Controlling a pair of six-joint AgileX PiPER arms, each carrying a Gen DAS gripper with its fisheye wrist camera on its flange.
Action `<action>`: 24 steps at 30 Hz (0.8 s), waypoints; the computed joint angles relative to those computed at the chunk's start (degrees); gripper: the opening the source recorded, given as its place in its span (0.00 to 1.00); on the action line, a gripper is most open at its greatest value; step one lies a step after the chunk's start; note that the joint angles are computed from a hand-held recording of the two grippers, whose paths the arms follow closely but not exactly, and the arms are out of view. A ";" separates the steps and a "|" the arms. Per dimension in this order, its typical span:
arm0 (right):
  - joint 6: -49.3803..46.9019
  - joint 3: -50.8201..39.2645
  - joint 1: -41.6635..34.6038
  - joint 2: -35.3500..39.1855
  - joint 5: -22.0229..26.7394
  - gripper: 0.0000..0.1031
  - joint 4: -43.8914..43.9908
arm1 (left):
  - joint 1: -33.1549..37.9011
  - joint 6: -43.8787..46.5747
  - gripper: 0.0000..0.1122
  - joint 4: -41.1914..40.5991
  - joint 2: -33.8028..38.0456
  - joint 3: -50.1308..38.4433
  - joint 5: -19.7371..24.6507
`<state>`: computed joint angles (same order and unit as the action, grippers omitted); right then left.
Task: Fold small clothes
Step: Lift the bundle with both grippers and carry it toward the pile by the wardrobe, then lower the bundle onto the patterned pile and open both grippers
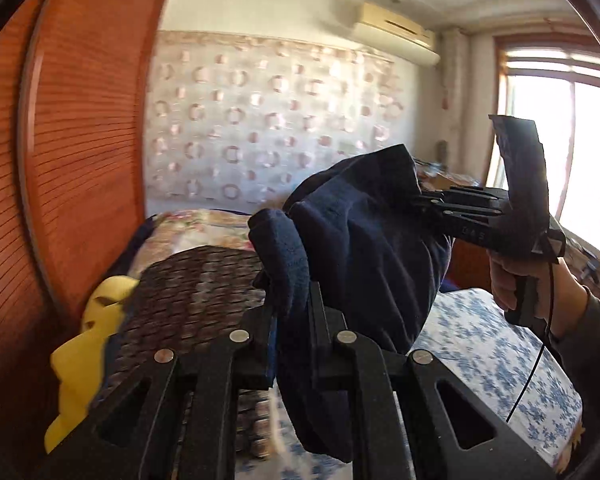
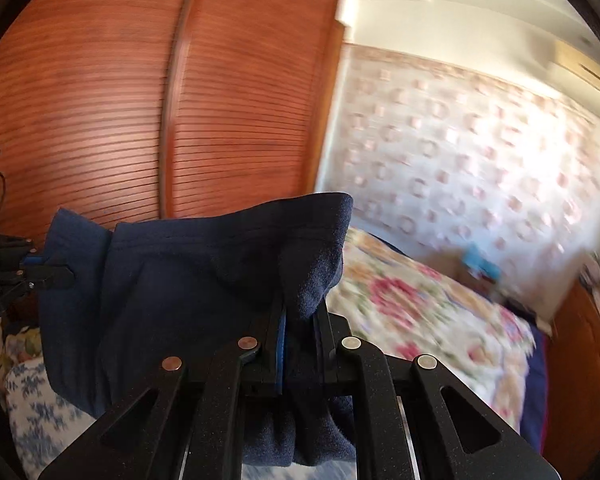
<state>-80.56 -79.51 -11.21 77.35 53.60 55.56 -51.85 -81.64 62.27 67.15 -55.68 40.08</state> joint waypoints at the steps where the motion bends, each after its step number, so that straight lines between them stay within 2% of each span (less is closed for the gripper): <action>1: 1.22 -2.26 2.28 2.02 -0.72 0.10 -1.05 | 1.62 -1.44 0.11 0.32 -1.48 1.93 -0.54; 3: 4.19 -5.74 8.51 5.59 -3.96 0.10 -5.00 | 4.09 -4.98 0.11 1.69 -2.64 4.97 -1.53; 5: 6.76 -12.27 12.14 11.97 -4.75 0.10 -8.38 | 8.37 -8.40 0.11 2.14 -3.69 8.92 -4.79; 8: 10.82 -23.60 16.59 21.96 -4.92 0.10 -14.83 | 11.55 -12.15 0.11 3.11 -2.45 12.01 -7.02; 10: 14.06 -28.35 19.56 26.37 -5.23 0.10 -19.68 | 14.31 -14.18 0.11 3.75 -0.50 13.46 -9.64; 11: 15.18 -29.89 20.35 27.95 -5.33 0.10 -21.61 | 17.04 -12.94 0.11 2.93 -1.93 15.12 -11.67; 14: 21.43 -39.91 23.38 34.96 -3.14 0.10 -27.54 | 18.26 -16.33 0.11 5.04 -1.80 17.95 -13.20; 16: 29.24 -50.41 25.86 41.01 0.63 0.12 -32.85 | 16.97 -17.04 0.11 5.15 -1.04 18.19 -11.85; 17: 31.46 -54.71 25.57 42.87 4.35 0.14 -34.62 | 15.93 -17.34 0.11 5.02 -0.78 18.13 -10.70; 18: 34.42 -59.24 26.12 45.30 5.98 0.17 -37.06 | 15.40 -17.85 0.11 5.16 -0.62 18.29 -10.22; 21: 41.99 -63.80 26.90 47.70 4.64 0.48 -40.85 | 13.13 -18.54 0.11 5.22 -1.09 18.49 -7.93; 24: 43.32 -58.87 26.45 44.73 1.22 0.52 -37.95 | 11.64 -17.58 0.11 4.54 -3.10 19.64 -5.63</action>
